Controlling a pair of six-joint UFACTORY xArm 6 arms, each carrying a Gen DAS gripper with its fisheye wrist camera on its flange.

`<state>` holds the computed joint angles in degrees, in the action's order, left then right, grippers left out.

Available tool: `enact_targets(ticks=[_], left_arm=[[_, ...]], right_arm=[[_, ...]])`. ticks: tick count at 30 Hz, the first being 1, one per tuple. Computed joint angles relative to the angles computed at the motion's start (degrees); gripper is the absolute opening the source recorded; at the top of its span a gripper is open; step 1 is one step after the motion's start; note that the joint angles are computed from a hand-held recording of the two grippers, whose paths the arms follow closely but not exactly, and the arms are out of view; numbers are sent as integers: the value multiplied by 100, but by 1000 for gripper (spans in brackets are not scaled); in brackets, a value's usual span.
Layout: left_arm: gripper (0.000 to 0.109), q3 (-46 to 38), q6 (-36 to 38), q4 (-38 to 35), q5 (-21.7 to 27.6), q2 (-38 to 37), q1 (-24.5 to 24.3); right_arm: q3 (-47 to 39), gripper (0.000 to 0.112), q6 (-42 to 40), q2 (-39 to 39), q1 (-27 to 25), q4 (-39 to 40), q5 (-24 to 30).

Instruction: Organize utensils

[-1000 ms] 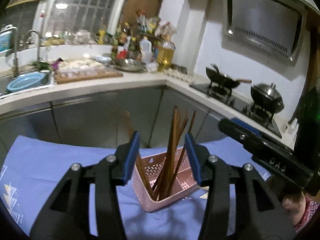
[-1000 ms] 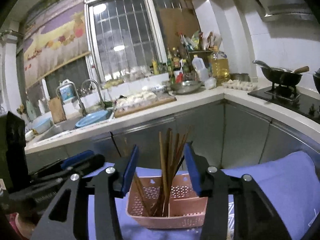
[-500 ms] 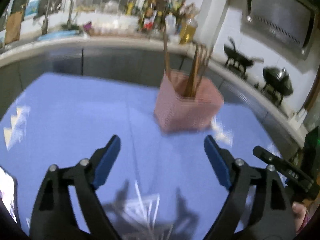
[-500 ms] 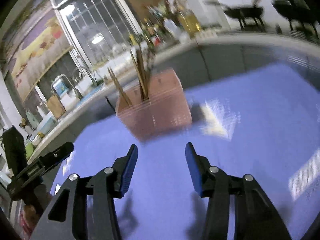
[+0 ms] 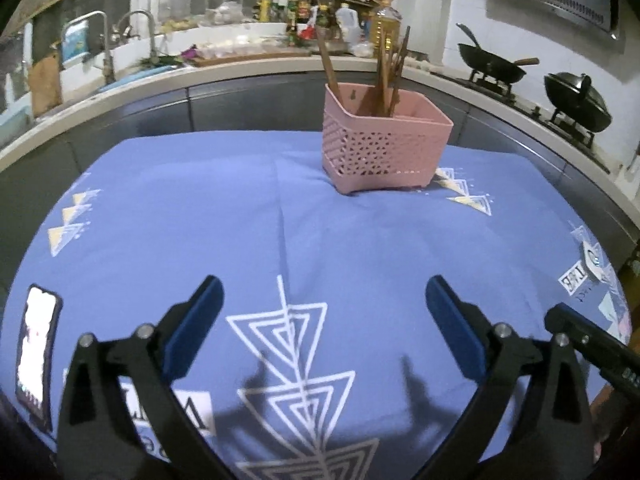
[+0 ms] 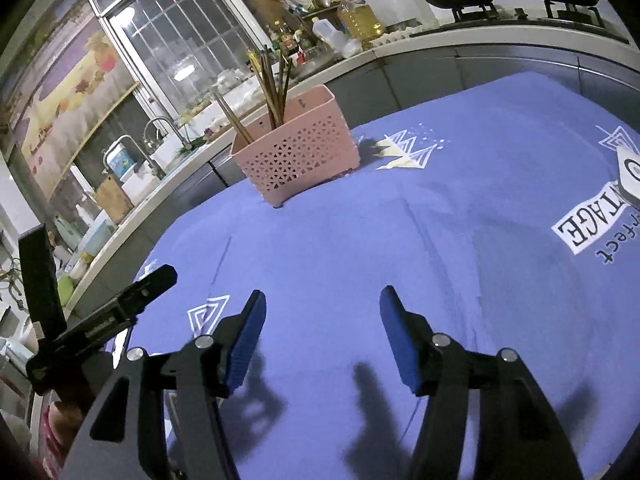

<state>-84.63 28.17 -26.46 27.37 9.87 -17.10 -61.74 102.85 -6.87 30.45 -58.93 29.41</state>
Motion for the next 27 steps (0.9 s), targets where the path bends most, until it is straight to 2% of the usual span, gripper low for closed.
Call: enact_targets(ticks=[8,13,19,27], left_arm=[[97,496,-535,956,-489,-357,-246],[97,527,-893,1617,-542,-445,-318],[97,631,-1184,2090,-663,-578,-363],[97,691,-1334,2061,-856,-693,-314]], right_arm=[[288,61,635,-245,-20,-405,-192],[361,62,791,-420,36,-644,-233],[300,63,939,-543,234,-974,129],[156,64,856,-505,468,-1115,679]])
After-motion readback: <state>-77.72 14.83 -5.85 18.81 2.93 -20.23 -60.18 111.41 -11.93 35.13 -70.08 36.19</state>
